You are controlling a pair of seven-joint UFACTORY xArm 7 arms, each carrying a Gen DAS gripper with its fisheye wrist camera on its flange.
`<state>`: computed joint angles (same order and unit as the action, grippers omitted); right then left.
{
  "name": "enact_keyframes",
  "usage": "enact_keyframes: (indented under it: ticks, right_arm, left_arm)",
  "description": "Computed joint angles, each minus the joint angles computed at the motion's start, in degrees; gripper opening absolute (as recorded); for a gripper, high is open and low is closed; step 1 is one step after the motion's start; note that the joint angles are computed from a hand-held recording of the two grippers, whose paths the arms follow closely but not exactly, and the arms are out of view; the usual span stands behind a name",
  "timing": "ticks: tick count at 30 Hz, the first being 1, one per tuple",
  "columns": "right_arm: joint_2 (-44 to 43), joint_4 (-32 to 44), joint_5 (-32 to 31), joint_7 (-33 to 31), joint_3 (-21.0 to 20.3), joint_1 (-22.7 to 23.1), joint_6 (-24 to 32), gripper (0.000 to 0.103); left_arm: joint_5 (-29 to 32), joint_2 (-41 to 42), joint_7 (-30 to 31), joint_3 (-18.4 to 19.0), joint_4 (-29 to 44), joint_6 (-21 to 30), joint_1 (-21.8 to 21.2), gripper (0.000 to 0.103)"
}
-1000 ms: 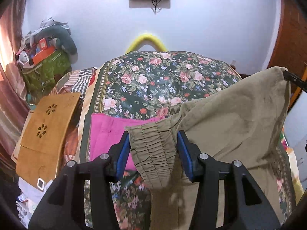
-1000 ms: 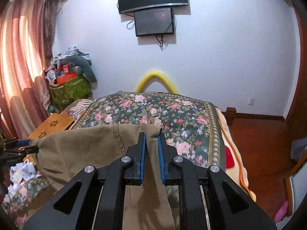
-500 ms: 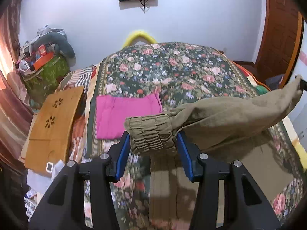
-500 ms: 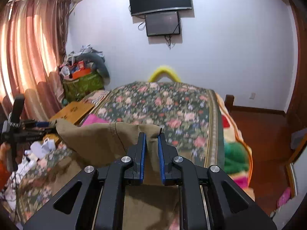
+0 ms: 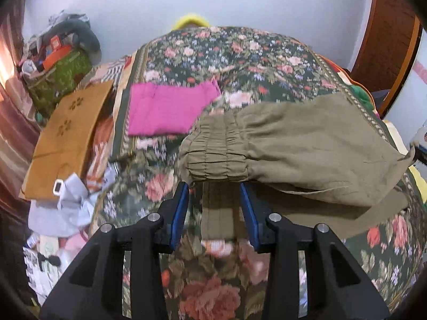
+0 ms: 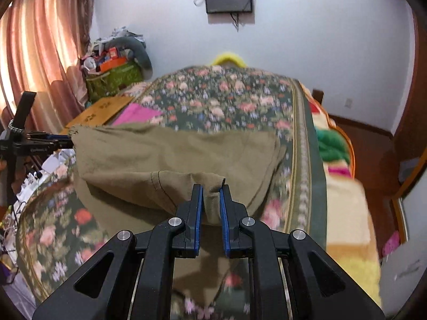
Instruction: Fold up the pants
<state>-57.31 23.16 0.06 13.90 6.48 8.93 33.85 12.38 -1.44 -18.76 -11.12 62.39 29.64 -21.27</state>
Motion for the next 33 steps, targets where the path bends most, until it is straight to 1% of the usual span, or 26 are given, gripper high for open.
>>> enact_keyframes:
  ticks: [3,5,8,13,15,17,18,19,20,21,22,23,26,30,33]
  right_arm:
    - [-2.8,-1.9,0.5,1.0,0.2,0.2,2.8,0.011]
    - [-3.6,-2.7,0.5,1.2,0.2,0.4,4.3,0.011]
    - [-4.8,-3.7,-0.4,1.8,1.6,0.4,6.1,0.011]
    - [-6.4,-4.0,-0.2,2.8,1.8,1.5,9.6,0.012]
    - [-7.9,-3.8,0.2,3.4,1.5,1.7,11.3,0.013]
    - [-9.1,-3.3,0.8,3.7,0.7,2.0,13.0,0.015]
    - [-10.0,-3.0,1.1,3.8,0.5,2.0,13.8,0.016]
    - [-10.6,-2.9,1.2,4.1,0.9,2.0,14.0,0.021]
    - [-11.0,-2.6,1.2,4.3,1.1,2.0,14.2,0.029]
    - [-11.4,-2.2,1.2,4.2,1.3,2.2,14.2,0.034]
    - [-11.4,-1.9,1.1,4.1,1.5,2.3,13.8,0.043]
    - [-11.2,-1.6,1.0,4.0,1.8,2.4,13.1,0.047]
    - [-9.0,-0.2,1.4,3.5,2.4,3.6,10.9,0.053]
    - [-3.1,1.4,2.7,2.8,2.8,6.0,6.5,0.054]
    - [2.1,2.5,3.7,2.4,3.2,7.9,3.5,0.054]
  left_arm:
    - [-2.7,-1.5,1.9,0.1,-2.4,-0.9,0.0,0.04]
    - [-1.9,-2.4,1.5,-0.1,-3.7,-1.1,0.1,0.04]
    - [-1.0,-3.6,1.4,-0.4,-5.0,-1.0,0.4,0.04]
    - [3.7,-5.7,-0.8,-1.4,-5.9,-0.5,1.1,0.041]
    - [4.9,-6.4,-1.5,-1.7,-5.7,-0.3,1.3,0.051]
    - [5.9,-7.1,-2.0,-2.1,-5.6,-0.6,1.5,0.074]
    - [7.4,-7.4,-3.0,-2.5,-5.5,-0.7,1.8,0.079]
    - [8.9,-7.7,-4.0,-3.0,-5.5,-0.8,2.0,0.086]
    - [10.3,-7.8,-4.6,-3.4,-5.3,-1.0,2.2,0.09]
    - [11.6,-7.8,-5.0,-3.8,-5.1,-1.2,2.2,0.092]
    - [12.5,-7.7,-5.2,-4.0,-4.8,-1.1,2.2,0.095]
    - [14.0,-7.4,-5.5,-4.5,-4.5,-1.1,2.1,0.097]
    - [16.8,-5.5,-4.6,-5.1,-3.2,-0.6,1.1,0.098]
    - [16.9,-1.7,-0.9,-4.5,-1.0,0.3,-1.2,0.098]
    - [14.7,1.2,2.7,-3.5,1.0,1.3,-2.8,0.098]
